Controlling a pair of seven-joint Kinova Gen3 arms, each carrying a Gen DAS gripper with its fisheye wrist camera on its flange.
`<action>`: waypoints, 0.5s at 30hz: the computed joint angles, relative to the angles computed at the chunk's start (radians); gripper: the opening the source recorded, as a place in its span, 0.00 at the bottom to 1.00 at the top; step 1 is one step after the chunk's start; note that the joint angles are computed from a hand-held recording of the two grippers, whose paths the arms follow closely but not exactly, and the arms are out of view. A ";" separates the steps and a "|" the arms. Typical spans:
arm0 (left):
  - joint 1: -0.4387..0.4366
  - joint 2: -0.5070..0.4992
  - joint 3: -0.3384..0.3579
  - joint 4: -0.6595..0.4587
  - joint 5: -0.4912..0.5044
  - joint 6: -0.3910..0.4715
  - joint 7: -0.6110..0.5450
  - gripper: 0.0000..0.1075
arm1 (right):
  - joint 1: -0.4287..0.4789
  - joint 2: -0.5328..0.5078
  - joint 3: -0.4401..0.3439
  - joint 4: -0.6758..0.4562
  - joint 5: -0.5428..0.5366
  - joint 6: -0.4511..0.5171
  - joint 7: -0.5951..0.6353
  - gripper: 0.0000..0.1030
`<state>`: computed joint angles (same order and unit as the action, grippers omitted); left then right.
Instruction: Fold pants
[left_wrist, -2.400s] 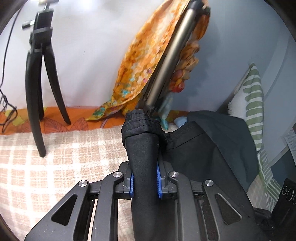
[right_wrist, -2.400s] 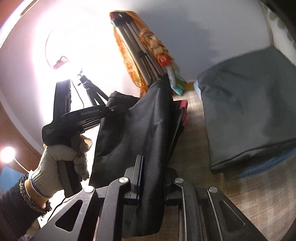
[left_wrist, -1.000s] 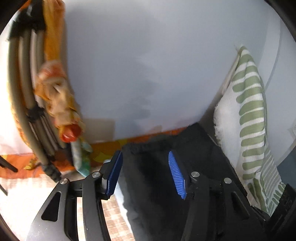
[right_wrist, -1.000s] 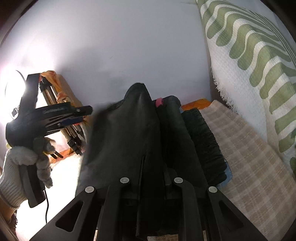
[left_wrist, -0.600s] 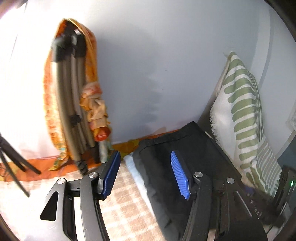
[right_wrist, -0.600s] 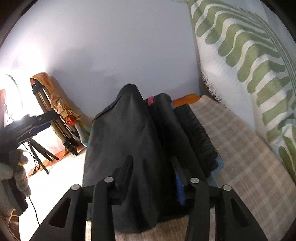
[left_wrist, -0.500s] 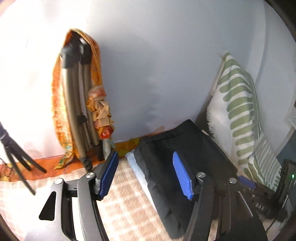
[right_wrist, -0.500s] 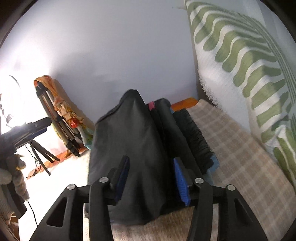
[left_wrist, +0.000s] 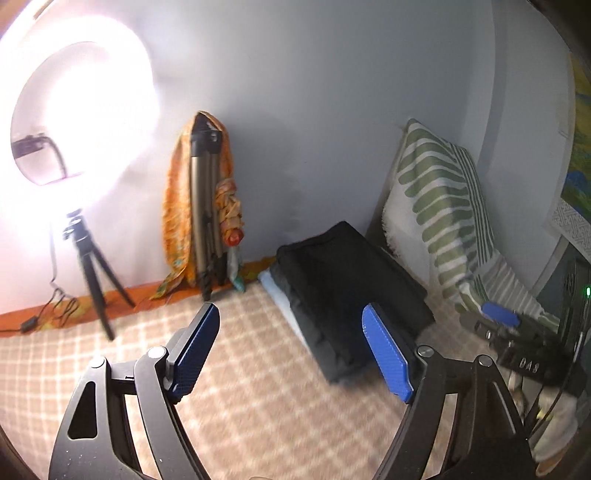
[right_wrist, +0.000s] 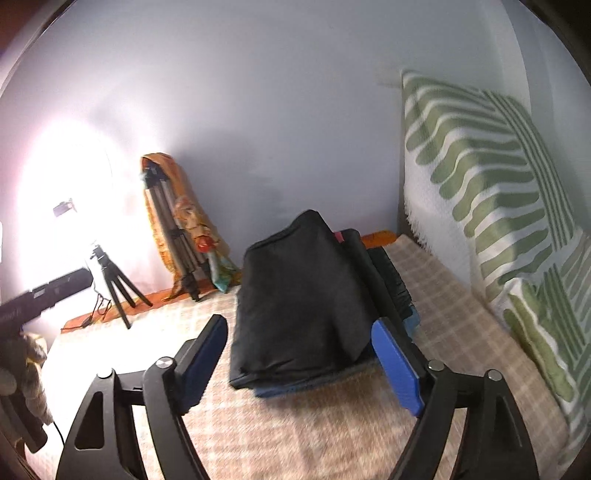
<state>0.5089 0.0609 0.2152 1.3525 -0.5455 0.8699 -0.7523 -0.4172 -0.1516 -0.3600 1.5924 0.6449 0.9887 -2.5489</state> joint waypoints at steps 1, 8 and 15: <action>0.008 -0.023 0.003 0.023 -0.011 0.005 0.021 0.74 | -0.009 -0.008 -0.025 -0.003 0.016 0.025 -0.016 0.84; -0.017 -0.162 0.125 0.163 -0.093 0.039 0.141 0.75 | -0.059 -0.045 -0.131 0.013 0.069 0.122 -0.111 0.89; -0.076 -0.277 0.287 0.252 -0.157 0.092 0.248 0.76 | -0.099 -0.066 -0.240 0.048 0.114 0.205 -0.218 0.98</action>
